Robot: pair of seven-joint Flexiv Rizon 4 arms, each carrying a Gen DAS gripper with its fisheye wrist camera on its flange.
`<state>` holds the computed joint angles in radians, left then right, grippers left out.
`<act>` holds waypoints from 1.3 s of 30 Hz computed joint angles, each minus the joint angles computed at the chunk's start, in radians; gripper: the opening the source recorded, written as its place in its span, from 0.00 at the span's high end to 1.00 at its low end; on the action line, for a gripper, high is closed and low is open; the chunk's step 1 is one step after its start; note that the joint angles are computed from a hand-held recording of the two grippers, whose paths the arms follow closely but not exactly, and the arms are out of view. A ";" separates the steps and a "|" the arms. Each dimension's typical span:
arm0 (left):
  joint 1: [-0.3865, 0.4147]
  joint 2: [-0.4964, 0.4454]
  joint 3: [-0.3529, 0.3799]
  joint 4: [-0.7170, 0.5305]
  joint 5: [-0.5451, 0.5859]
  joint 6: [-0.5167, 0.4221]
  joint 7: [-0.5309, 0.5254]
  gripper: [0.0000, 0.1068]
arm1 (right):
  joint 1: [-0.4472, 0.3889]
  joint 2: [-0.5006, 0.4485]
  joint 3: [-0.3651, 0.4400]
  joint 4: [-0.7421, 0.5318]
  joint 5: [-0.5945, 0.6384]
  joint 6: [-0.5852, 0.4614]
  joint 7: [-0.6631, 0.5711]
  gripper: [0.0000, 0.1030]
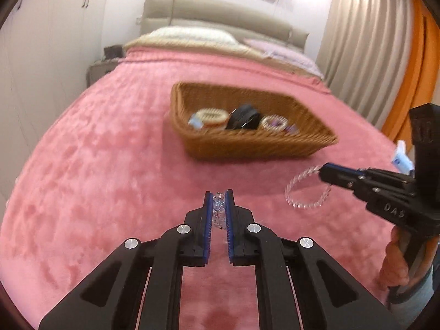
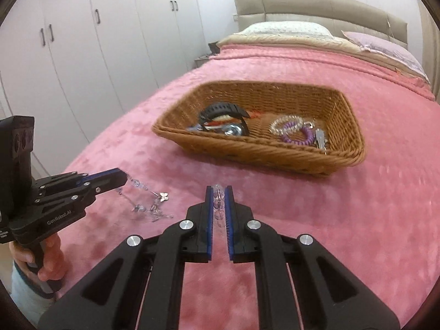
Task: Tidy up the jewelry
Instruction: 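Drop bracelet from left tool into basket while right tool drops its bracelet there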
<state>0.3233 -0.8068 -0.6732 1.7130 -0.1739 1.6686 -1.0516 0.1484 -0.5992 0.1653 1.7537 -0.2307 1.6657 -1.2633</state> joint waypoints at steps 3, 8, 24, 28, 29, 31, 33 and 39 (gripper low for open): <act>0.031 0.022 -0.045 0.032 0.020 0.025 0.003 0.94 | 0.016 0.041 -0.013 0.040 0.000 0.011 -0.003 0.94; 0.118 0.027 -0.166 0.063 0.082 0.057 -0.002 0.94 | 0.031 0.092 -0.029 0.073 -0.002 0.048 -0.008 0.94; -0.157 -0.105 -0.025 -0.411 0.030 -0.027 0.109 0.93 | 0.199 0.008 -0.333 -0.191 -0.015 0.030 0.096 0.94; -0.300 -0.213 0.116 -0.635 -0.053 -0.113 0.139 0.93 | 0.105 -0.106 -0.235 -0.352 -0.028 -0.056 0.123 0.94; -0.320 -0.239 0.132 -0.681 -0.076 -0.144 0.143 0.93 | 0.077 -0.132 -0.199 -0.391 -0.033 -0.085 0.118 0.94; -0.348 -0.277 0.163 -0.747 -0.116 -0.192 0.148 0.93 | 0.035 -0.196 -0.140 -0.475 -0.035 -0.145 0.104 0.94; -0.382 -0.313 0.223 -0.822 -0.154 -0.255 0.134 0.93 | 0.005 -0.248 -0.092 -0.545 -0.030 -0.204 0.078 0.94; -0.429 -0.381 0.318 -0.942 -0.250 -0.363 0.104 0.93 | -0.020 -0.343 -0.044 -0.670 0.022 -0.323 0.012 0.94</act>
<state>-0.1060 -1.1879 -0.3548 0.7714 -0.4235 1.3060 -0.9480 0.1283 -0.9425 0.1212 1.0837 -0.2083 1.3430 -1.2512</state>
